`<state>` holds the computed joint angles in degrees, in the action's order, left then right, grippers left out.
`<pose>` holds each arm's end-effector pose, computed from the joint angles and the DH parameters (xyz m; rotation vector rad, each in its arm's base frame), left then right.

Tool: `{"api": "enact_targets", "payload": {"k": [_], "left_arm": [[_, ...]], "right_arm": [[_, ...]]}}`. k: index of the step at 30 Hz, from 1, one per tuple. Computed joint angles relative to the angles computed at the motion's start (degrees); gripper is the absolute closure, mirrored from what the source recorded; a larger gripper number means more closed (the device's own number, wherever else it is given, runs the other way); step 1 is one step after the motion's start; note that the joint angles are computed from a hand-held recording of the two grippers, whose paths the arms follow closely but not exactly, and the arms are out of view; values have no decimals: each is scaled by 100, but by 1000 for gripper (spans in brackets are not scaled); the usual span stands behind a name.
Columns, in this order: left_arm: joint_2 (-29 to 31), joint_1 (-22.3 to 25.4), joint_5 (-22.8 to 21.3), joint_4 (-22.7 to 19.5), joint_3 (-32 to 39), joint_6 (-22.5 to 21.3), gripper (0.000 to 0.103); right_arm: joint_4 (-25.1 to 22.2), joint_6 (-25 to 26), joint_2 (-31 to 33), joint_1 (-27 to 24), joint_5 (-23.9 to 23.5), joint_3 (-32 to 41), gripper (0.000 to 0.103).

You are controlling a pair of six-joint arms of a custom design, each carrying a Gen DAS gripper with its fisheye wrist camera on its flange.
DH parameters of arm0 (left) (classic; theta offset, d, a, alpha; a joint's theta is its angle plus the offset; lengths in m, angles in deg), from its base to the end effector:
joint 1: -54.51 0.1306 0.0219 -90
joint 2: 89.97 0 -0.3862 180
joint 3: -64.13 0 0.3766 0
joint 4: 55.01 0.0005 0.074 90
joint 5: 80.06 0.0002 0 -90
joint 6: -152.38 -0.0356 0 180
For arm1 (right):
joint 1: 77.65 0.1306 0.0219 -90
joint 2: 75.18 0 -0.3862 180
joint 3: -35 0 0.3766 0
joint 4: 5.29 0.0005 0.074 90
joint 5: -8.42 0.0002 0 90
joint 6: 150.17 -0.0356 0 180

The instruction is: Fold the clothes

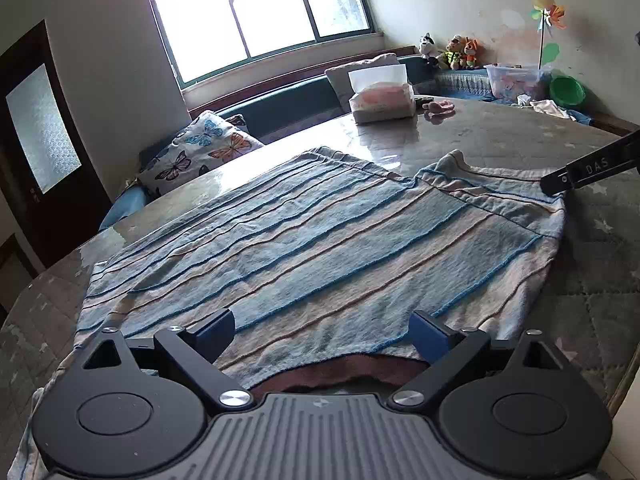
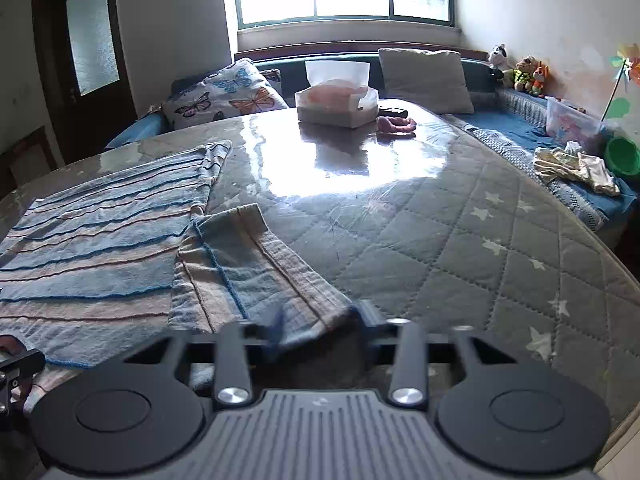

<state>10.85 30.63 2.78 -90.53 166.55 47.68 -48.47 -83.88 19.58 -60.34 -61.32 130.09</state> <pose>0.5150 -0.2237 0.4593 0.6446 2.0593 0.0426 0.4899 0.1392 0.4445 0.3016 2.2427 -0.0326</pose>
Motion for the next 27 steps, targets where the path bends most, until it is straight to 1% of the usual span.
{"api": "enact_targets", "payload": {"k": [1,2,5,8,12,16,20,27], "left_arm": [[-4,0,9,9,-7,-11,7],[-9,2,15,19,-18,-22,7],[-21,20,28,30,-42,-20,7],[-43,42,43,55,-68,3,7],[-78,50,46,83,-78,63,7],[-128,76,38,122,-121,119,6],[-195,123,19,151,-188,173,6],[-242,173,-56,142,-247,290,5]], "right_arm": [[17,-50,-12,-4,-22,-9,89],[35,-101,-25,-8,-44,-20,92],[180,-111,-118,2,-73,-71,97],[369,31,-217,43,-78,-78,97],[650,431,-286,167,-340,60,97],[798,728,-190,363,-696,277,97],[783,900,45,527,-995,527,97],[603,1115,461,732,-1537,851,96]]}}
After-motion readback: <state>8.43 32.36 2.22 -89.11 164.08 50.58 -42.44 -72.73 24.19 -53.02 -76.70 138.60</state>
